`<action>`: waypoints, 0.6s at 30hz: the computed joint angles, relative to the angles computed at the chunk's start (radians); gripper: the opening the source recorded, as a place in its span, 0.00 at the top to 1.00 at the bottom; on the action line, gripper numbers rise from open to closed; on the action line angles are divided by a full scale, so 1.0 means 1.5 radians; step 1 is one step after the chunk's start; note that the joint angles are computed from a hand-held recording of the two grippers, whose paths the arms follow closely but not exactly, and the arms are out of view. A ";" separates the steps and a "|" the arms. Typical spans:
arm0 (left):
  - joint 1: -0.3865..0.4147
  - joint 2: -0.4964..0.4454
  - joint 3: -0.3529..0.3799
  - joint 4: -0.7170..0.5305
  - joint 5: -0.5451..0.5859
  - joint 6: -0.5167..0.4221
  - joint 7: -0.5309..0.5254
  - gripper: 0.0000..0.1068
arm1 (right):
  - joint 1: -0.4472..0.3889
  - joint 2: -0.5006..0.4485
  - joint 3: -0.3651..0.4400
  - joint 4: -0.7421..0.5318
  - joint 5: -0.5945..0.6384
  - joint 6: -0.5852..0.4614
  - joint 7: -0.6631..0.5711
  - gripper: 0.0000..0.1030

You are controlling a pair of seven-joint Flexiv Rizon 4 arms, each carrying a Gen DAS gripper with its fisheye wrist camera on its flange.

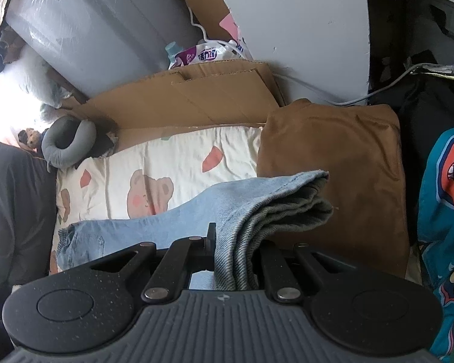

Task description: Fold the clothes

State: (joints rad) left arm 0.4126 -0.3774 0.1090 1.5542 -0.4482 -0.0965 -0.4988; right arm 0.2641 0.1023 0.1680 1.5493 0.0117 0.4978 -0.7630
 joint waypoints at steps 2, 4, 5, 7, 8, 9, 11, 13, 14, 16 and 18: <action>-0.001 0.001 0.002 0.005 0.007 0.005 0.004 0.97 | 0.002 -0.004 0.001 -0.003 0.000 -0.004 0.002 0.95; -0.002 -0.001 0.002 0.007 0.007 0.014 0.003 0.97 | 0.004 -0.008 0.001 -0.007 -0.001 -0.009 0.004 0.95; -0.001 -0.003 0.001 0.007 0.002 0.018 0.002 0.97 | 0.006 -0.010 0.002 -0.010 -0.001 -0.013 0.004 0.95; 0.000 -0.007 -0.001 0.004 -0.011 0.029 -0.005 0.97 | 0.007 -0.013 0.002 -0.016 -0.003 -0.019 0.006 0.95; 0.001 -0.011 -0.002 0.000 -0.020 0.036 -0.012 0.97 | 0.008 -0.014 0.002 -0.019 -0.005 -0.021 0.008 0.95; 0.002 -0.016 -0.004 -0.004 -0.027 0.040 -0.018 0.97 | 0.009 -0.015 0.002 -0.021 -0.007 -0.024 0.009 0.95; 0.004 -0.028 -0.009 -0.017 -0.037 0.047 -0.029 0.97 | 0.009 -0.017 0.002 -0.026 -0.006 -0.030 0.010 0.95; 0.005 -0.044 -0.015 -0.035 -0.041 0.053 -0.036 0.97 | 0.010 -0.020 0.001 -0.032 -0.004 -0.037 0.007 0.95; 0.006 -0.051 -0.019 -0.044 -0.043 0.057 -0.038 0.97 | 0.010 -0.022 0.000 -0.035 -0.002 -0.040 0.005 0.95; 0.007 -0.065 -0.025 -0.062 -0.047 0.066 -0.043 0.97 | 0.011 -0.024 0.001 -0.038 -0.003 -0.046 0.002 0.95; 0.008 -0.076 -0.030 -0.079 -0.053 0.076 -0.051 0.97 | 0.012 -0.024 0.002 -0.038 -0.005 -0.050 0.002 0.95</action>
